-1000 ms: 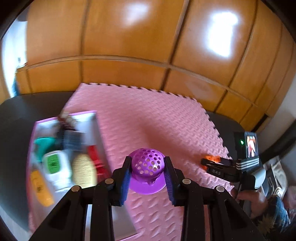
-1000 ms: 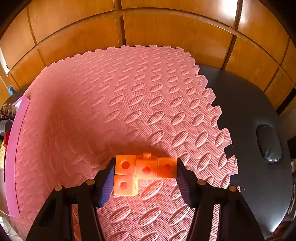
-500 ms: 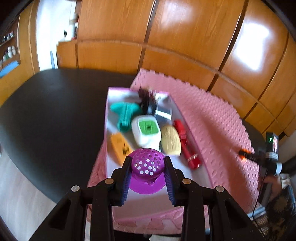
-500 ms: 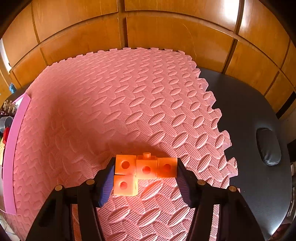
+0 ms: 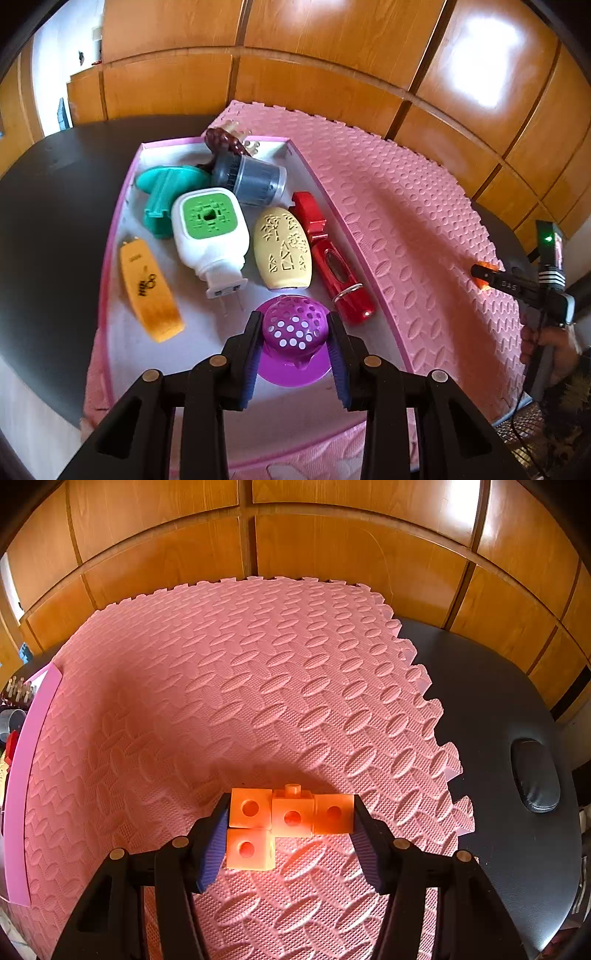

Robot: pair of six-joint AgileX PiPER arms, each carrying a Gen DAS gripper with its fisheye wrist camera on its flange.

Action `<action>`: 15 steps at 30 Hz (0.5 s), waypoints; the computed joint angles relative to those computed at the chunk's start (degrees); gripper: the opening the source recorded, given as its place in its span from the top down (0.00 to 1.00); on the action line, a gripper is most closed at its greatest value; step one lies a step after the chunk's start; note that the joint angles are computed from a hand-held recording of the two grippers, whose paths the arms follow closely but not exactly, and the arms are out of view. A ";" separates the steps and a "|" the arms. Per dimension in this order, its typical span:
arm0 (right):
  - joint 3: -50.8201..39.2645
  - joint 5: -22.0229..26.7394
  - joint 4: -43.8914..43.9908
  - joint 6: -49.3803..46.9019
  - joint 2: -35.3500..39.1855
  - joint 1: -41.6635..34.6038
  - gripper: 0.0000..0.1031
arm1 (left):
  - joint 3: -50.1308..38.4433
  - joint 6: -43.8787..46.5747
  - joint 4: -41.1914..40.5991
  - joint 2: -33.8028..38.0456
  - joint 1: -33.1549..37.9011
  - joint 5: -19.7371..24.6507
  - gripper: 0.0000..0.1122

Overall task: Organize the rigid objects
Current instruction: 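Carry the purple toy into the tray and open the left gripper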

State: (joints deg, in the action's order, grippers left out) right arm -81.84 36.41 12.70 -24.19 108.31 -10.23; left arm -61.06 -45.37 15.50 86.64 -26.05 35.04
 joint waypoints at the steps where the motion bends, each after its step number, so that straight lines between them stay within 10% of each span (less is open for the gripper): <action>1: 0.03 -0.02 -0.06 0.08 -0.02 0.03 0.41 | -0.41 -0.14 0.40 0.63 -0.10 -0.04 0.70; 15: 0.22 -0.48 -0.59 -0.52 -0.16 0.30 0.41 | -0.49 -3.79 5.17 1.48 -1.33 -0.04 0.58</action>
